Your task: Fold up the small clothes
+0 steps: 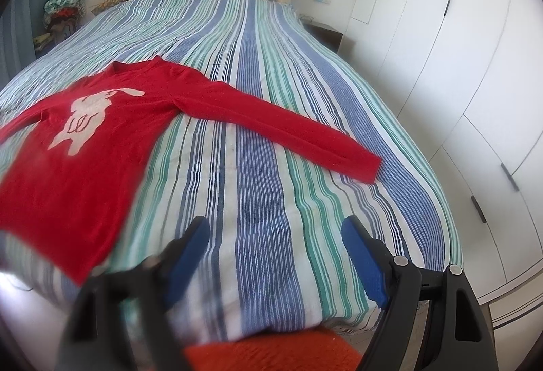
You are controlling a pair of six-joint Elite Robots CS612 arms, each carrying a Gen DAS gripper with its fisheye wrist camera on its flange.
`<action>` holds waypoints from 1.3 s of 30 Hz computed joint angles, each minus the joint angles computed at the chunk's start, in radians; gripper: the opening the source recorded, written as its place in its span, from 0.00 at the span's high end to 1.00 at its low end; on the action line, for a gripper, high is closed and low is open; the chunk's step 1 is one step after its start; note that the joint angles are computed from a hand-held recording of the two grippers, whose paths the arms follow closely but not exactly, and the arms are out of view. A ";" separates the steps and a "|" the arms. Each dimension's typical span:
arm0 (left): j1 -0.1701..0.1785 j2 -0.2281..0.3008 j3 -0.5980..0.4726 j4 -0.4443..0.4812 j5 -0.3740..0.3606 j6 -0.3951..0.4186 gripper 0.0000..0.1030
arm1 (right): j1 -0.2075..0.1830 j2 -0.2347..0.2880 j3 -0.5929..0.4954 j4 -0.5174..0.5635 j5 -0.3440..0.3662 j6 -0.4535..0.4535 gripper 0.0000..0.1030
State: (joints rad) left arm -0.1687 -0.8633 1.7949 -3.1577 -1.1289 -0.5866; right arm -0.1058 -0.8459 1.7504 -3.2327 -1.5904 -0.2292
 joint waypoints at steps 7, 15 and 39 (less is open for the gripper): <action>-0.042 0.031 -0.017 0.052 -0.064 0.095 0.05 | -0.002 0.001 -0.010 0.036 0.017 0.001 0.23; -0.027 0.074 -0.068 0.222 -0.152 0.056 0.00 | 0.000 0.003 -0.008 0.026 0.006 -0.012 0.23; -0.029 0.082 -0.070 0.217 -0.146 0.085 0.00 | 0.001 0.006 -0.012 0.041 -0.018 -0.012 0.23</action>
State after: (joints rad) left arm -0.1973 -0.7808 1.7245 -2.9404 -1.2750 -0.5019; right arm -0.1052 -0.8401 1.7381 -3.1916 -1.6089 -0.2417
